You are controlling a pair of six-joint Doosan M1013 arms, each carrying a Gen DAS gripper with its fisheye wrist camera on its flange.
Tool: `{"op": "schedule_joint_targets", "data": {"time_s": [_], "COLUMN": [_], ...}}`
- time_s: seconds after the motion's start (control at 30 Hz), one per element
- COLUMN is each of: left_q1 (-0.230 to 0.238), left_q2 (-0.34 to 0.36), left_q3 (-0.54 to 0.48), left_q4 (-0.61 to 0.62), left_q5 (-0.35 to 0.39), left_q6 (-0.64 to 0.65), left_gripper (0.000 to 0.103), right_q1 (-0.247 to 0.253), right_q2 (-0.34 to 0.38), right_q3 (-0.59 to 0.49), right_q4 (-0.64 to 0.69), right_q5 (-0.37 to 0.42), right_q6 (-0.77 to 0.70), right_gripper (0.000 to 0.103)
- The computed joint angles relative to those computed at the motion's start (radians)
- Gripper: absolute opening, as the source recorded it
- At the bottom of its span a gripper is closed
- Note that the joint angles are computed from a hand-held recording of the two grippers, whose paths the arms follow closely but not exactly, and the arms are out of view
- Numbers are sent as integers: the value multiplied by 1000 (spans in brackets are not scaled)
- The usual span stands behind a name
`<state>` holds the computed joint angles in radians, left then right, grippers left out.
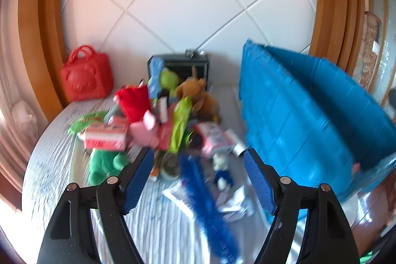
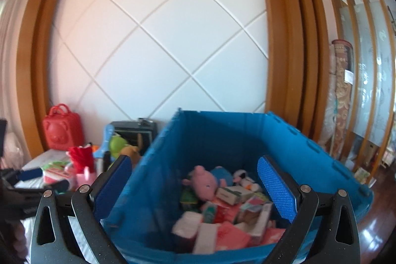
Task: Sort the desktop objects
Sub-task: 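Withdraw both grippers from the crate back toward the pile, then grasp the blue bristle brush by its handle with the left gripper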
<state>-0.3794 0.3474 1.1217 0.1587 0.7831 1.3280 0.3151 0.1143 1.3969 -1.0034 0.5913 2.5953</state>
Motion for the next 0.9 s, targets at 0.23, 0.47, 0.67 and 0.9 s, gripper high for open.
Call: {"op": "schedule_joint_targets", "data": {"time_s": [0.23,0.47,0.67,0.9], "left_q1": [61,44,-4,-60], "left_q2": [-16,-19,10,70], "left_q3": [103,199,248,294], "left_q4": [-144,-175,-117,-26], "left_q5": [68,84,51,-49], "left_q6": [154,183,65,-145], "left_gripper": [75,75,75,69], "right_q1": [119,154,116,29], "right_q2": [-2,-28,-42,-14], "right_q3": [41,131,244,328], "right_q4": [-148,-20,94,259], "right_q5": [102,213,99,-47], "right_q6": [200,173,106,-26], "right_gripper": [103,103,103,103]}}
